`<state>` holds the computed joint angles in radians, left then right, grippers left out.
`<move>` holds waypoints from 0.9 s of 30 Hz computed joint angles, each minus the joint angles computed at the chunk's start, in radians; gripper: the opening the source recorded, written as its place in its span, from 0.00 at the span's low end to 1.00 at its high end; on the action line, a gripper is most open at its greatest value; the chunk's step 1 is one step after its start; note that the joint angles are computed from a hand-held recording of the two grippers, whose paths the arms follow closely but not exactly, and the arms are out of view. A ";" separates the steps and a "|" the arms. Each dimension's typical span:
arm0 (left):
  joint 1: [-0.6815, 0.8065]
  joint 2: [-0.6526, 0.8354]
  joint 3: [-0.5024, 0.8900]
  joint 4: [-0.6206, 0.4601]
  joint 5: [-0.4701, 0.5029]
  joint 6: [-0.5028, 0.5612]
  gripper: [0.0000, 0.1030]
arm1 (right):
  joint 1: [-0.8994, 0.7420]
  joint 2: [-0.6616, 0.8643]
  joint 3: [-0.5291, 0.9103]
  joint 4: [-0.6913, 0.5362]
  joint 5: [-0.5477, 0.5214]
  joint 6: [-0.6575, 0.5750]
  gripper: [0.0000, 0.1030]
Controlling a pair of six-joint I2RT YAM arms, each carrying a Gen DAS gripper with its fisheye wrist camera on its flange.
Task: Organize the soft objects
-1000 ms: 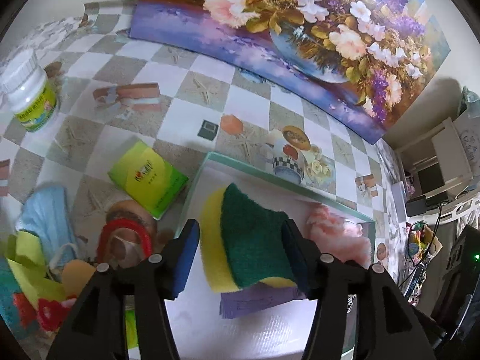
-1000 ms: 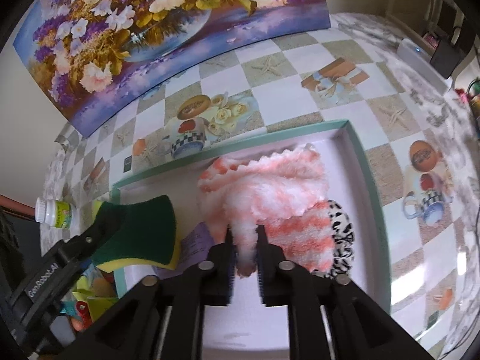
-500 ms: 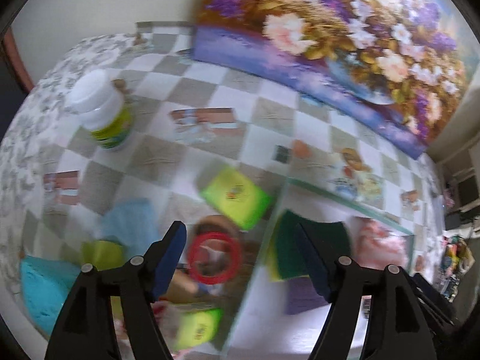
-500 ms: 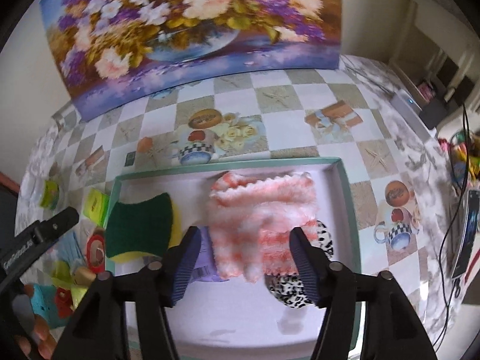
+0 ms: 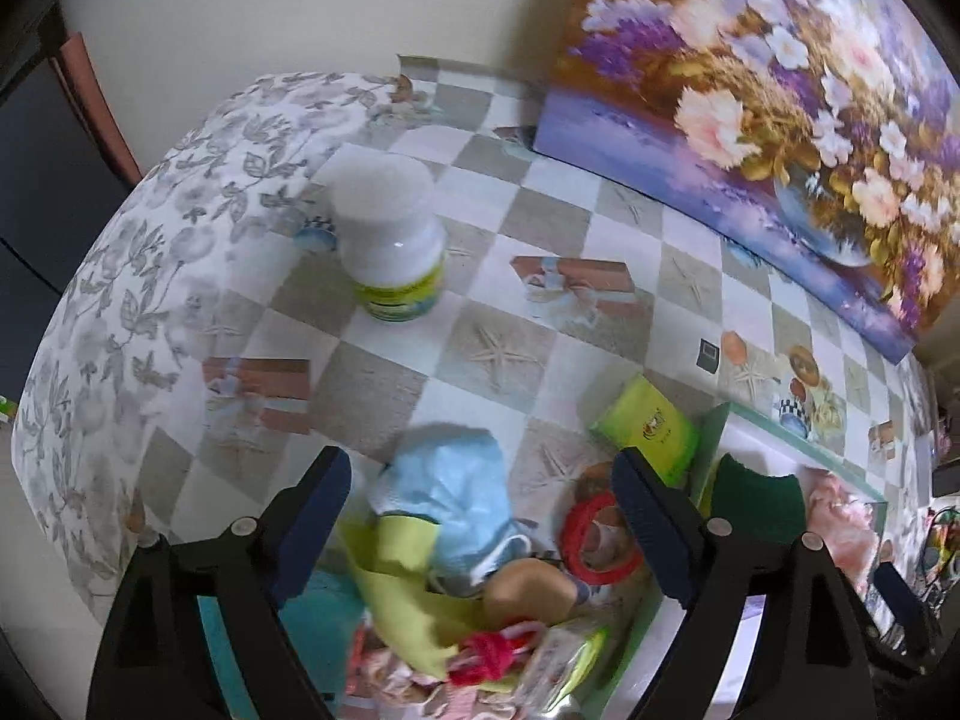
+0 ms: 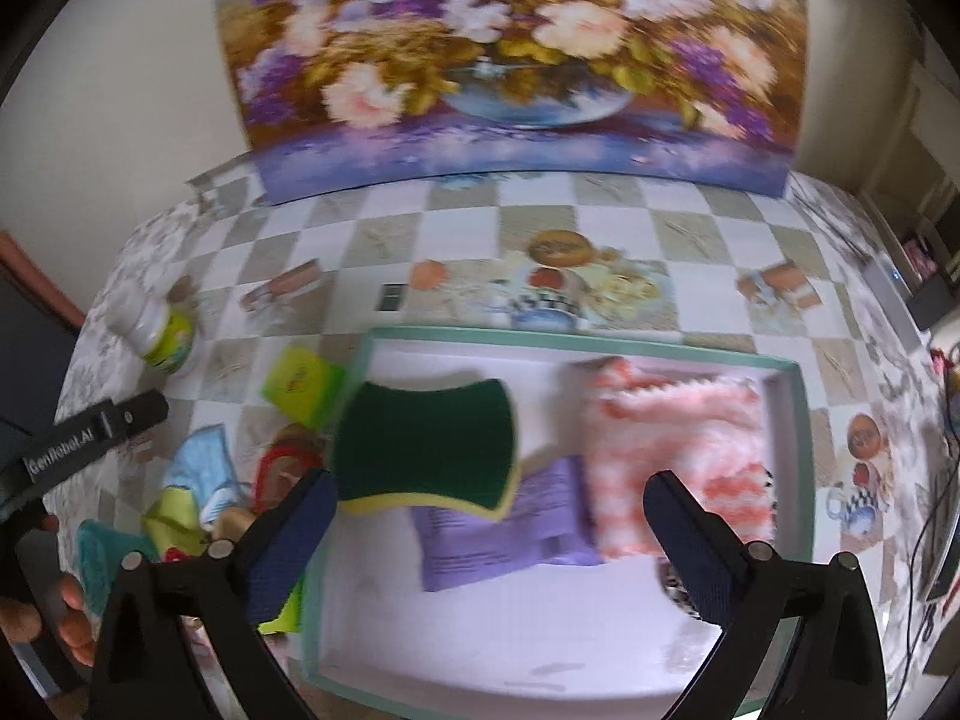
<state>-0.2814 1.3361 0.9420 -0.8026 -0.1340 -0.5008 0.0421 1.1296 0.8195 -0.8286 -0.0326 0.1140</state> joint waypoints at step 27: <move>0.214 0.228 0.104 -0.205 0.120 0.414 0.86 | 0.481 0.181 -0.068 0.064 -0.131 0.181 0.85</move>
<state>-0.0675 1.5639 1.0464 -1.0080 -0.0144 -0.0872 0.5231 1.3102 0.7517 -0.7650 -0.1640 0.2946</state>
